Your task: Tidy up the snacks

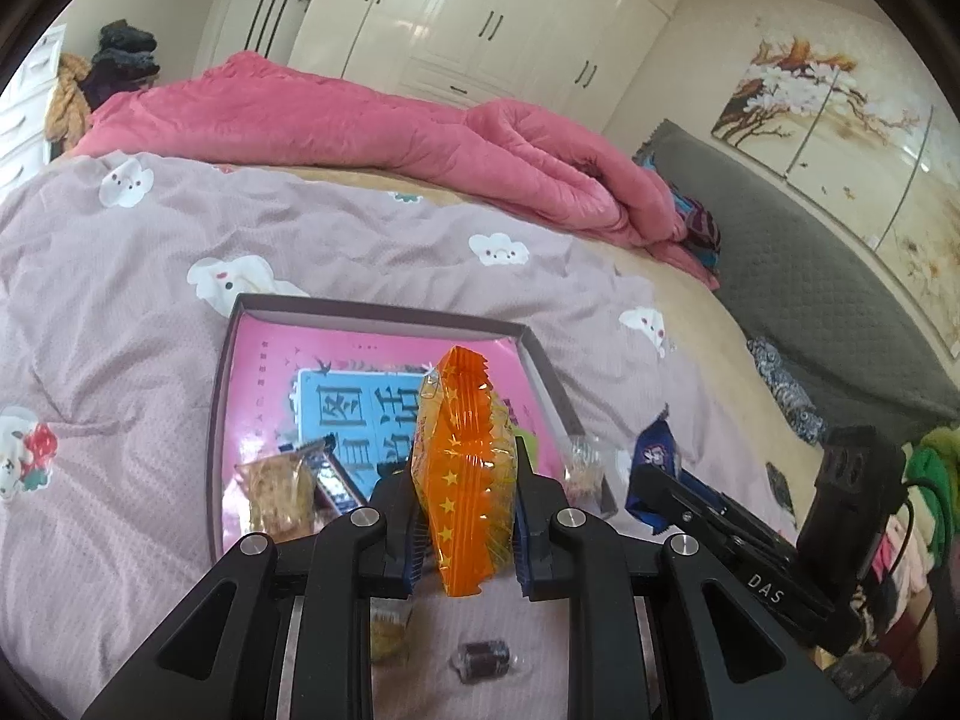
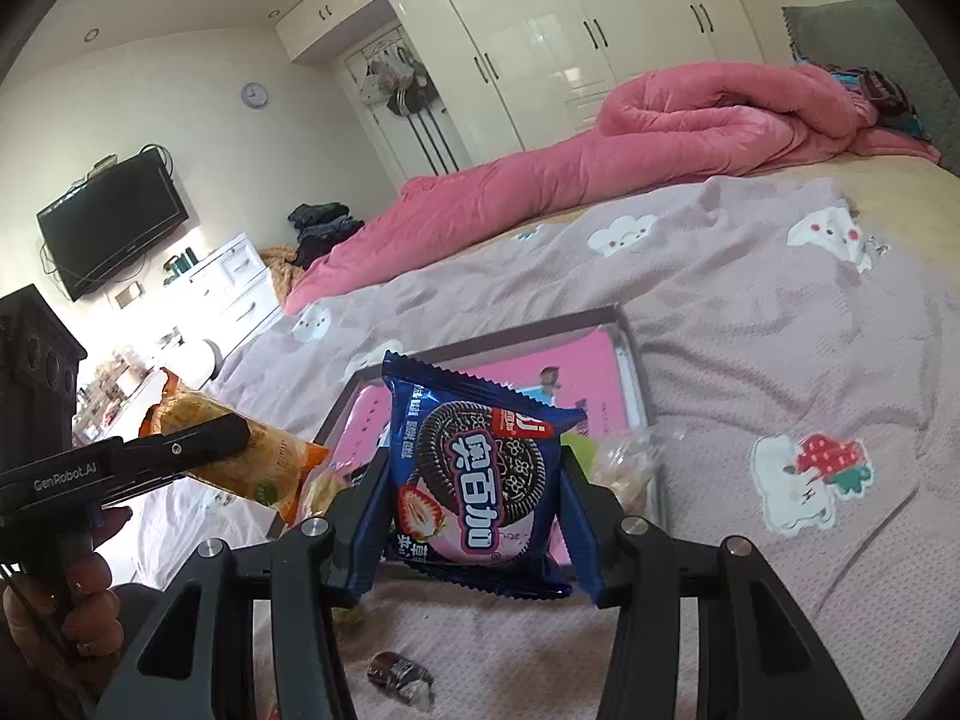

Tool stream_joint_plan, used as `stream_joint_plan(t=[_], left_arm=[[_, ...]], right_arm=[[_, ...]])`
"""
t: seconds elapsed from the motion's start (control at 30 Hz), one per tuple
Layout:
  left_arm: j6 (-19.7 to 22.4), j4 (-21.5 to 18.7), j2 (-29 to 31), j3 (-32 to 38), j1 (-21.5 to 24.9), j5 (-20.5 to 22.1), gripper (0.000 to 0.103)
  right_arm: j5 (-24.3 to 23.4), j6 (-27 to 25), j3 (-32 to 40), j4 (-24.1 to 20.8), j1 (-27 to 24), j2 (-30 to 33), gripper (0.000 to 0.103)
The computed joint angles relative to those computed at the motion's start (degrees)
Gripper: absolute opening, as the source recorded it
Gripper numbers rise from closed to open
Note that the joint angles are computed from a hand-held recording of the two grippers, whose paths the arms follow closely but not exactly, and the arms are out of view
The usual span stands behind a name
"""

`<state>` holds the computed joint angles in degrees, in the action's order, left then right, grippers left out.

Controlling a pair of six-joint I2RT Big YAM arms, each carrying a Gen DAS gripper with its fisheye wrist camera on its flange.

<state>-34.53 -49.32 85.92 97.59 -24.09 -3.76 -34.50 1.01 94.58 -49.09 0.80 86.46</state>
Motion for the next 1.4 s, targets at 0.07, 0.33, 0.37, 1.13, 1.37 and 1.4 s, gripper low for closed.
stream_joint_plan(t=[0.07, 0.33, 0.37, 1.13, 1.37, 1.4], left_arm=[[-0.79, 0.80, 0.32, -0.03, 0.47, 0.71, 0.023], [-2.81, 2.50, 1.55, -1.17, 2.29, 2.95, 0.023], [-3.00, 2.53, 1.64, -1.32, 2.43, 2.97, 0.023], [-4.86, 4.78, 3.67, -5.48, 4.87, 7.57, 0.023], [-4.99, 5.31, 4.07, -6.03, 5.26, 8.88, 0.023], [-4.83, 5.30, 4.07, -6.05, 5.28, 8.95, 0.023]], right_arm=[[0.13, 0.37, 0.38, 0.37, -0.23, 0.35, 0.051], [1.25, 2.00, 1.67, 1.25, -0.47, 1.90, 0.051], [1.45, 2.08, 1.80, 1.26, -0.46, 2.06, 0.051], [5.93, 1.89, 2.90, 0.32, 0.89, 4.32, 0.051], [7.36, 1.38, 3.28, 0.20, 1.49, 5.19, 0.051], [7.55, 1.18, 3.42, 0.00, 1.63, 5.39, 0.051]])
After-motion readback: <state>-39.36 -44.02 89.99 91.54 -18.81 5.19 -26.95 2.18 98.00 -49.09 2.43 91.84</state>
